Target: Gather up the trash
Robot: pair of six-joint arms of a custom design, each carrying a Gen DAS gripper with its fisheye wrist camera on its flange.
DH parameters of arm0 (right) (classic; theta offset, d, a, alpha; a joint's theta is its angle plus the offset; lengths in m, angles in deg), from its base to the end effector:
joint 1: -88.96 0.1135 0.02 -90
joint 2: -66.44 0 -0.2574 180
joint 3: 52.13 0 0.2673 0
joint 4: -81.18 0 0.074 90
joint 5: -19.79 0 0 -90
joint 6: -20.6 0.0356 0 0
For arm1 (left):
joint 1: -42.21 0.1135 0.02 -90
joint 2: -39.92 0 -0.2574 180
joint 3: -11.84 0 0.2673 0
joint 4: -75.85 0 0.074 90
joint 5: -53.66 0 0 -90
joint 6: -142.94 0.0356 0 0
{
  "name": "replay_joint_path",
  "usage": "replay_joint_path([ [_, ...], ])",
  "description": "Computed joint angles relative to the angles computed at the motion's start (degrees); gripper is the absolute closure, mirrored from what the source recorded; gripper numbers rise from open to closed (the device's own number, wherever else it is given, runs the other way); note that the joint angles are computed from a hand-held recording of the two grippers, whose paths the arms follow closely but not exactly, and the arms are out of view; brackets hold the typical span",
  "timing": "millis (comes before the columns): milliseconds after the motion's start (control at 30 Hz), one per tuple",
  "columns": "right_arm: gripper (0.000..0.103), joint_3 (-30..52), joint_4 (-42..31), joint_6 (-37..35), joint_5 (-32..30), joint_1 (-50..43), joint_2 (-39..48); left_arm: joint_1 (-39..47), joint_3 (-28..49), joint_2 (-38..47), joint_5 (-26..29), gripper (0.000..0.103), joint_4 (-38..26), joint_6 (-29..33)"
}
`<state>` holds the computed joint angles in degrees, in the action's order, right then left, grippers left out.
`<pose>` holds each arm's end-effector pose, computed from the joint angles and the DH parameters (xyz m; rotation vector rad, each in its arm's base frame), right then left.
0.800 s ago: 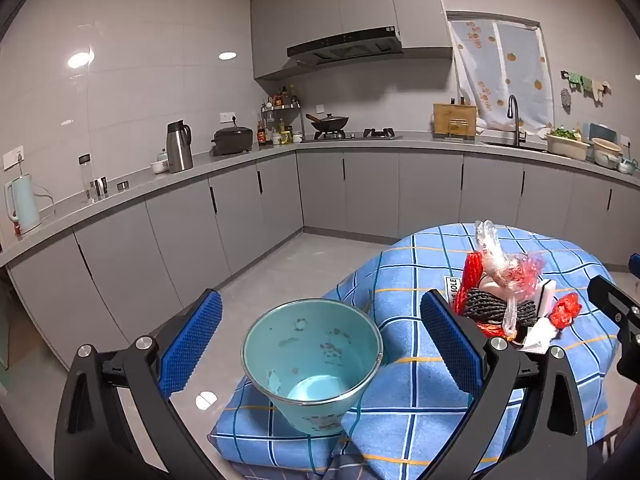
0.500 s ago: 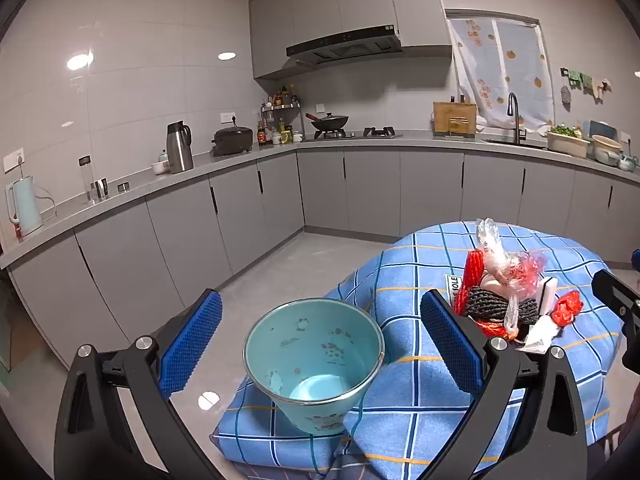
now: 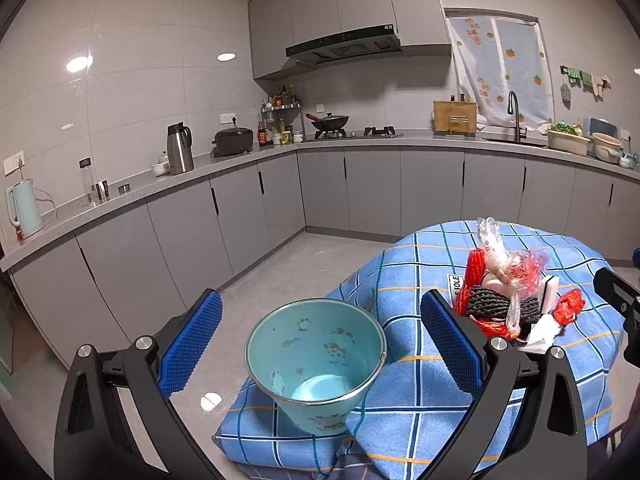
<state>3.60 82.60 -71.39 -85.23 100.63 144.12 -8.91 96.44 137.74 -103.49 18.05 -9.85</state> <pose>0.3061 0.0727 0.2270 -0.4037 1.8908 0.3656 0.2413 -0.2470 0.2243 -0.4156 1.9277 0.4348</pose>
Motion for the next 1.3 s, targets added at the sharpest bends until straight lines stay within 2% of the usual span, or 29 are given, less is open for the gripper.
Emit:
replay_joint_path([
  [1300,0.004,0.2,-0.4,-0.2,0.1,-0.2,-0.1,-0.8,1.4,0.5,-0.3,0.005,-2.8,-1.9],
])
